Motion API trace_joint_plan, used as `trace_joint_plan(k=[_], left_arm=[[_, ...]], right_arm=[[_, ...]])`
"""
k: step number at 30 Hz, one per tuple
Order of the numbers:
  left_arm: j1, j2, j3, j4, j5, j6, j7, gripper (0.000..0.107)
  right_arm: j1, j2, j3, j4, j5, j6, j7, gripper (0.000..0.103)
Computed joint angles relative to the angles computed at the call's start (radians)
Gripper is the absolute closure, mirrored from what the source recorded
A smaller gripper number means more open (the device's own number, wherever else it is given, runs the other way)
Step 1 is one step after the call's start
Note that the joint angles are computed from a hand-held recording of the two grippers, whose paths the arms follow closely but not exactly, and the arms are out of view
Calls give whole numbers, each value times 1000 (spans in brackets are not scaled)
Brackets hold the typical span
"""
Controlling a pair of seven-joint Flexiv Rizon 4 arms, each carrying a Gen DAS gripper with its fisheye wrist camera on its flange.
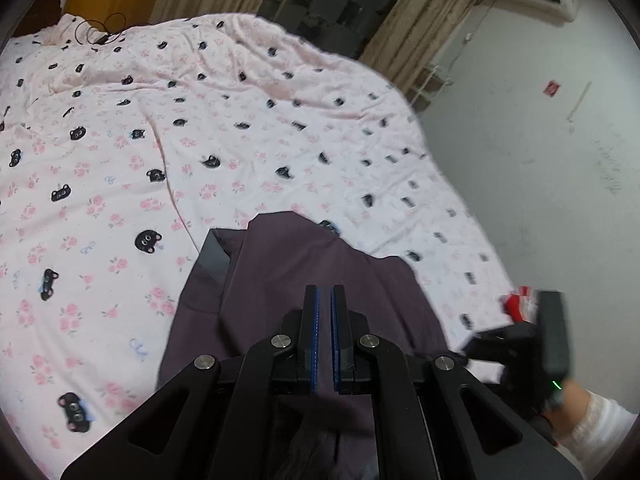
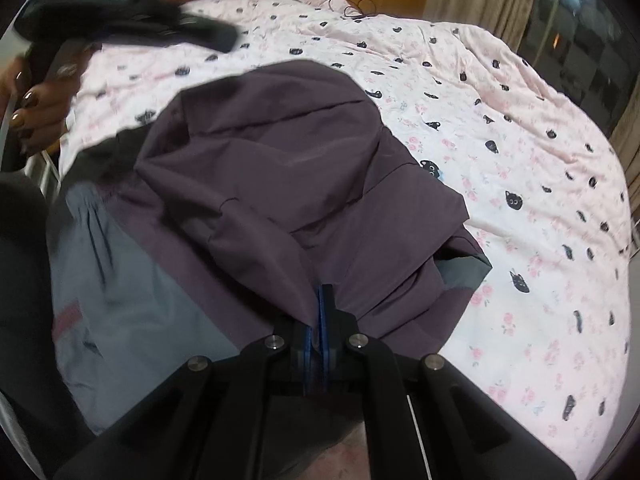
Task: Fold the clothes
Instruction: 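Lift the hood with both grippers and fold it over toward the hem, then lower the folded top half onto the jacket with both grippers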
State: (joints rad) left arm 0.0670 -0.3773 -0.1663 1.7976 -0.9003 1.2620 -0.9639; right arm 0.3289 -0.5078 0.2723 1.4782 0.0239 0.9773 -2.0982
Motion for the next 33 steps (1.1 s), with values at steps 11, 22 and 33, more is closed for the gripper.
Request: trace_joint_plan(k=[11,22,33], left_arm=[[-29,-9,111,21,364,-117,-347,103],[-2,11,70,65,286,-92,-277,103],[-1,11,62,68,243,-97,-240,102]], right_arm=[[-29,53,24,66,11,38,15,82],[-102,26,83,-194,451,-157,81,64],[87,31,-18,-4,144,-18,276,62]])
